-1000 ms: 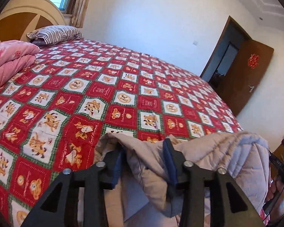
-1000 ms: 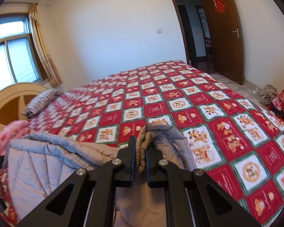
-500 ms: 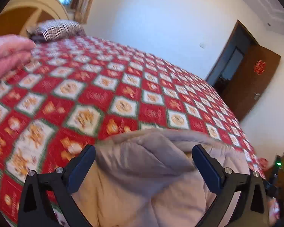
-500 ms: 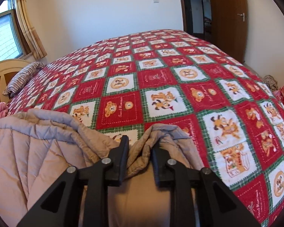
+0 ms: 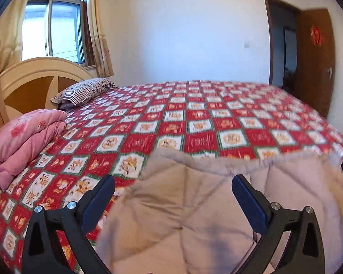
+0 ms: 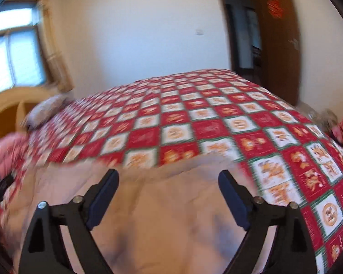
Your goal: Fold large clothes
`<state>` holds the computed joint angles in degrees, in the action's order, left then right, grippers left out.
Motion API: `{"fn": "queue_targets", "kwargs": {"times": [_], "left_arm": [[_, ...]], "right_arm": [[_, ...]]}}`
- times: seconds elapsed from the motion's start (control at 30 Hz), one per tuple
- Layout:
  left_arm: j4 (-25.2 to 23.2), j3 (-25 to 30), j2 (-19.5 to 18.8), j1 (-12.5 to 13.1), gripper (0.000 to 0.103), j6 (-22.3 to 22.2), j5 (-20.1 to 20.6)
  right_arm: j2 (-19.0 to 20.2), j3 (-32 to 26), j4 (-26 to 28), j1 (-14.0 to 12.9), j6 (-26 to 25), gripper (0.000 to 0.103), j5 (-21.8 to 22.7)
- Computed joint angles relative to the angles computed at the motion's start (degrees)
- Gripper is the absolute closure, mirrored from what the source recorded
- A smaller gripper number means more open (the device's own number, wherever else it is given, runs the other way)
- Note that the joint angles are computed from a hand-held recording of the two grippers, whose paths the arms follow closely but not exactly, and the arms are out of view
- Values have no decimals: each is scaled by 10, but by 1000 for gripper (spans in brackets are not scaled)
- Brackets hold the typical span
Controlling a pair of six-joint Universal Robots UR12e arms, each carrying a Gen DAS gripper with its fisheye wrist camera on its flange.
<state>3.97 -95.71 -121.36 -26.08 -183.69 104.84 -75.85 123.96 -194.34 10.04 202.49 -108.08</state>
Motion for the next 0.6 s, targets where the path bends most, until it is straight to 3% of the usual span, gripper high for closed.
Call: {"fn": "queue_targets", "kwargs": {"times": [0.1,0.17,0.23,0.33,0.43,0.6], "left_arm": [[-43,18,-13,-3,1,-27,17],[-78,36,-27,-2,1,-46,43],[-116,50,-36,6,1,-73,35],[-132,55,-45,18,1,-110,11],[-137,61,-52,22,1,-115,-7],[-143,68,-64,26,1,-130,-34]], "right_arm": [[26,-20,24,25,-43,12,-1],[43,-32,31,36,-63,12,-30],[51,-41,46,31,-60,12,-36],[60,-52,64,15,-34,12,-34],[67,-56,79,0,-10,12,-23],[77,-58,68,0,-7,12,-25]]}}
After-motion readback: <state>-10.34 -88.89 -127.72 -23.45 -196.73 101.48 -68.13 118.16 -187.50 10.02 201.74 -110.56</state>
